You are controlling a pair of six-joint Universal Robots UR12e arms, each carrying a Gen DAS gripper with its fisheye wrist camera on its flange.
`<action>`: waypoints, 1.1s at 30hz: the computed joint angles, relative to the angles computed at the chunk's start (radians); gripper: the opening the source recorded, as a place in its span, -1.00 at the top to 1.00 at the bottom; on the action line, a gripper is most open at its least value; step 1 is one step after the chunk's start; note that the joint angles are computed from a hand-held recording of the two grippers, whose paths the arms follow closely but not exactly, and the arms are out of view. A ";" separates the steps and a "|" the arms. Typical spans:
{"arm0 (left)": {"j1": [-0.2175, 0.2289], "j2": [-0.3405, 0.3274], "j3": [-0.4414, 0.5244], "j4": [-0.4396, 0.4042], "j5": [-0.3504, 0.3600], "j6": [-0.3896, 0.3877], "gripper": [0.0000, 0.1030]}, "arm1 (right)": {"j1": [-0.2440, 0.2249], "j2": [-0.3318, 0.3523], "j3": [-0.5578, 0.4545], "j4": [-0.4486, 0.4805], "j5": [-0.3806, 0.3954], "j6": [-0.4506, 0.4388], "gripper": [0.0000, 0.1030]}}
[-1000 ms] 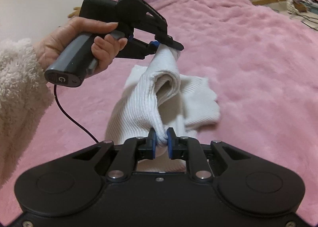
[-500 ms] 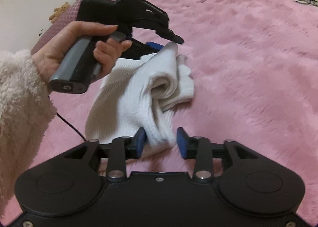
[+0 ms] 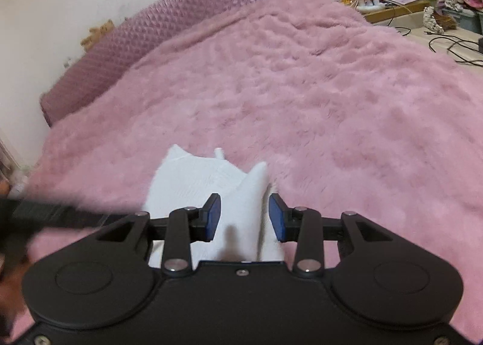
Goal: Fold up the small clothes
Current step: 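Open both grippers to release the rolled sweater, then move the right gripper to the rolled end and grasp it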
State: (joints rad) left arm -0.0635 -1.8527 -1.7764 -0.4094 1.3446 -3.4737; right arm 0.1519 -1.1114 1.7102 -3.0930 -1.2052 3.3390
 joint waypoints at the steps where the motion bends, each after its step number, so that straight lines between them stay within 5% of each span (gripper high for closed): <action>1: 0.002 0.006 -0.015 0.004 -0.016 -0.006 0.31 | 0.001 0.007 -0.012 0.020 0.001 -0.004 0.27; 6: -0.005 0.011 -0.056 0.036 -0.031 -0.036 0.31 | 0.013 0.020 -0.050 0.122 0.009 -0.017 0.28; 9: 0.001 -0.002 -0.059 0.039 -0.055 -0.058 0.31 | 0.022 0.024 -0.058 0.147 -0.005 -0.037 0.56; 16: -0.007 0.000 -0.069 0.019 -0.044 -0.036 0.30 | 0.028 0.015 -0.035 0.085 -0.060 -0.049 0.79; 24: -0.002 -0.012 -0.083 0.048 -0.064 -0.065 0.28 | 0.034 0.042 -0.047 0.126 -0.094 -0.089 0.79; 33: -0.019 0.000 -0.085 0.040 -0.013 -0.062 0.28 | -0.009 -0.014 0.023 0.044 0.031 -0.004 0.48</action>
